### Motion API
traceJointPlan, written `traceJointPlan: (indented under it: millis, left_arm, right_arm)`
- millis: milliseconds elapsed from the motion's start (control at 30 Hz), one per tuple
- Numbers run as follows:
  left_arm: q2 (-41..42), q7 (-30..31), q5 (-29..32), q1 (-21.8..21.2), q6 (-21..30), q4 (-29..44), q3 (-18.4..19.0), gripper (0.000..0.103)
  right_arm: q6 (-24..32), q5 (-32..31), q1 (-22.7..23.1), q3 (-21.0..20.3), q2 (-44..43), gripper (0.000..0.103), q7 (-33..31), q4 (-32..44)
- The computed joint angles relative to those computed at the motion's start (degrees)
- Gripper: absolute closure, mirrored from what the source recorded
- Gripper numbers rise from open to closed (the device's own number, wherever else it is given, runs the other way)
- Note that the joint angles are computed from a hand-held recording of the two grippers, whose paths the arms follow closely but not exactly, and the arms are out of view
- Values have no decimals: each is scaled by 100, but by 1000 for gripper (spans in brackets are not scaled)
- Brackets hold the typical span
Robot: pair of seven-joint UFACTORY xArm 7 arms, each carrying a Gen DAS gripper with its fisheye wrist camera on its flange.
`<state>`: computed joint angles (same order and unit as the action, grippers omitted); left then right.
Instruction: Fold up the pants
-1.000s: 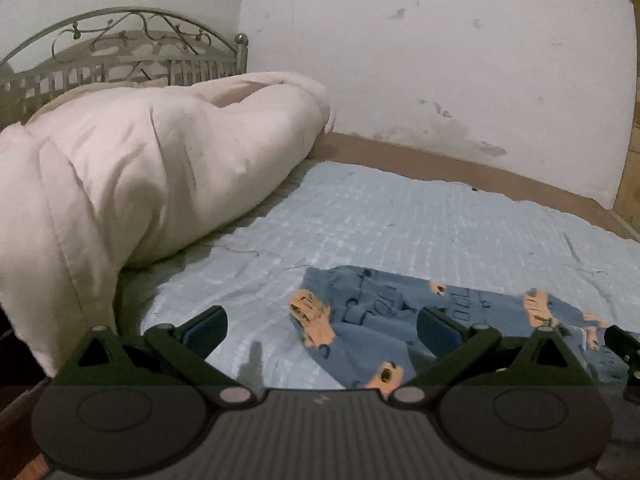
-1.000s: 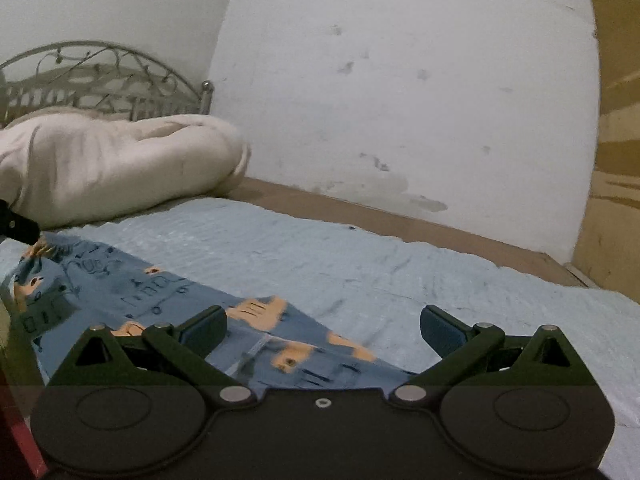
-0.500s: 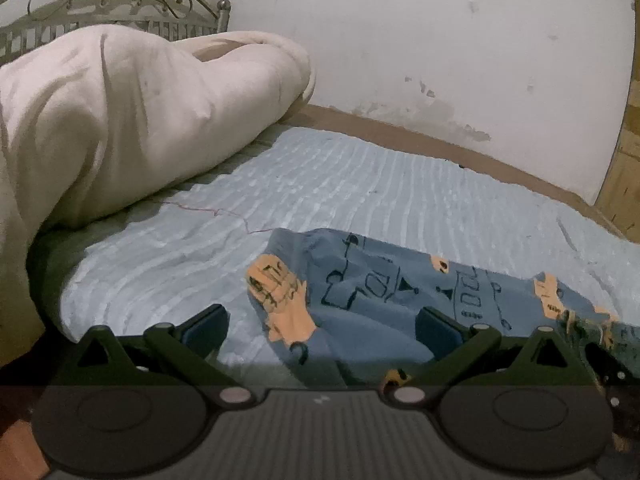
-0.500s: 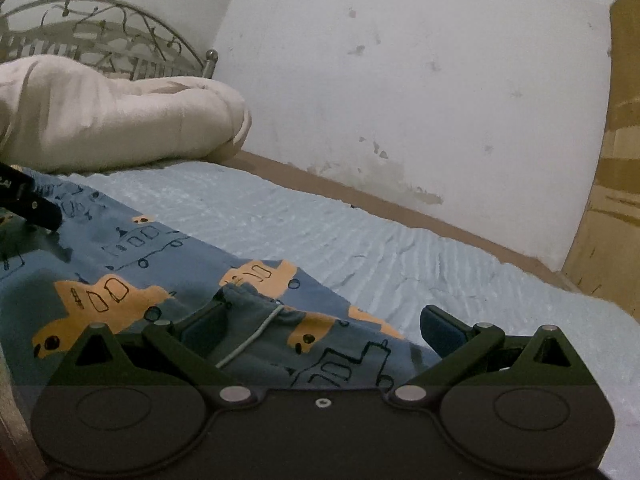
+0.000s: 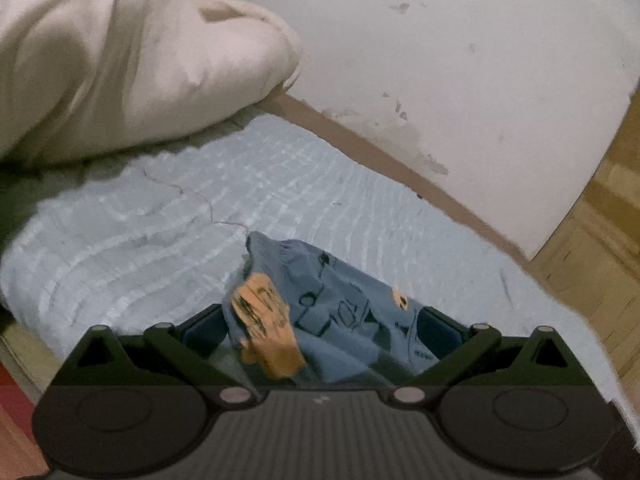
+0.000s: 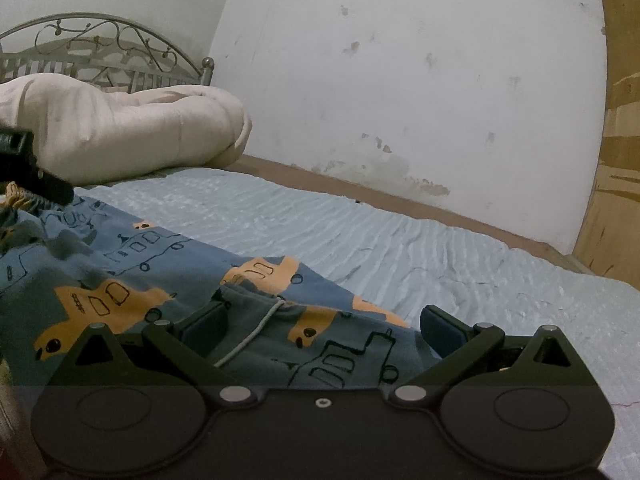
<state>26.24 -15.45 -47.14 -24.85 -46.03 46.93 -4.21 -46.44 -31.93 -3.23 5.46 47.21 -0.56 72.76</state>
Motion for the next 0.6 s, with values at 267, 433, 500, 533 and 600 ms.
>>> traceJointPlan:
  millis: [267, 433, 500, 533, 600]
  left_arm:
    - [26, 738, -1350, -363, 230, 349, 66, 31]
    - [-14, 896, -1638, -222, 289, 418, -103, 44]
    - [-43, 1004, -1775, -186, 410, 465, -116, 46]
    - [-54, 1075, -1886, -178, 467, 503, -115, 53]
    - [-56, 1363, -2244, -186, 582, 644, -114, 67]
  right_arm:
    - [-37, 10, 10, -6, 17, 1, -2, 3]
    - [-29, -32, -11, 3, 22, 1, 42, 15]
    - [-3, -80, -36, 17, 22, 1, 96, 29]
    - [4, -91, -41, 20, 25, 1, 113, 37]
    - [-3, -86, -35, 15, 30, 1, 119, 43]
